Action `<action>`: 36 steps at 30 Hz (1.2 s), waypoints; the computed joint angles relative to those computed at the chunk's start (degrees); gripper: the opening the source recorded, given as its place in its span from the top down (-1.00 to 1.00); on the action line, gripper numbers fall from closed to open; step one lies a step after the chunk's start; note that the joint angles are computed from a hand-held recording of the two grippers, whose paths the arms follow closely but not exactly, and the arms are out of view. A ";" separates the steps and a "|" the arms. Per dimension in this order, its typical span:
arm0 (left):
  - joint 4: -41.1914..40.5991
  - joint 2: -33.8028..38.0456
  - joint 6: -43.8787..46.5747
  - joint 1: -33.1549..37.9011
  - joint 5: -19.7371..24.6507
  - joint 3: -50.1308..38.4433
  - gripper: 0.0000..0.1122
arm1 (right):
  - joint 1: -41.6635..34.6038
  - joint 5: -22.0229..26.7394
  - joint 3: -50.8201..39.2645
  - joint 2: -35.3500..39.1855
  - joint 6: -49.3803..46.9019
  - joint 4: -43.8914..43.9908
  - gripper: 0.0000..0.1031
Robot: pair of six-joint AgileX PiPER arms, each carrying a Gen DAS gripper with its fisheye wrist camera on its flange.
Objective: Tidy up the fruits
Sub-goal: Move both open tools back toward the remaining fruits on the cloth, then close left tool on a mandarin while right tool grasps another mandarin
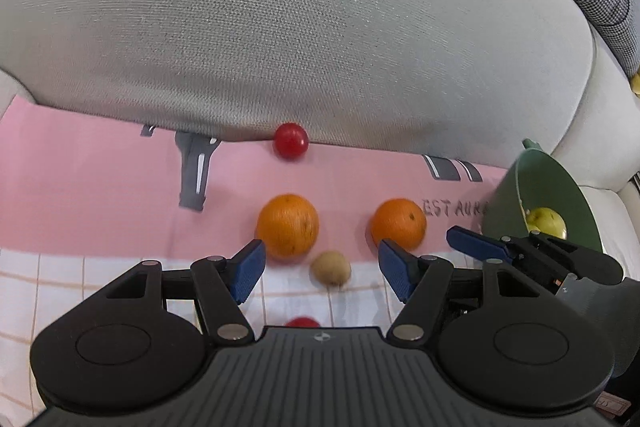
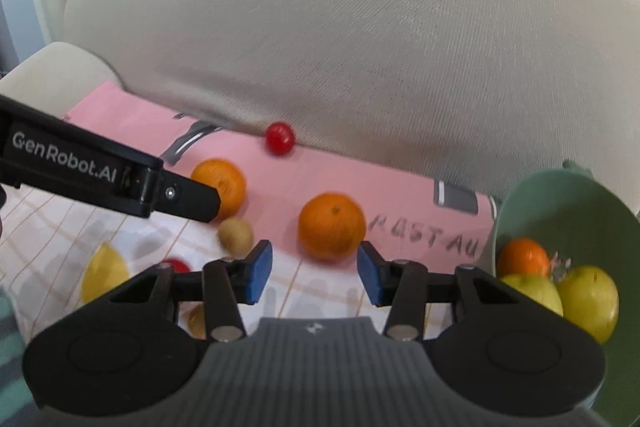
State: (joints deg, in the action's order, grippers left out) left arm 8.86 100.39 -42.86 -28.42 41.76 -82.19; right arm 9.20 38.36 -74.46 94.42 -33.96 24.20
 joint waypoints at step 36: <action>-2.74 7.42 2.63 3.59 0.58 -5.60 0.18 | 1.64 0.46 -6.62 7.67 3.66 -3.78 0.14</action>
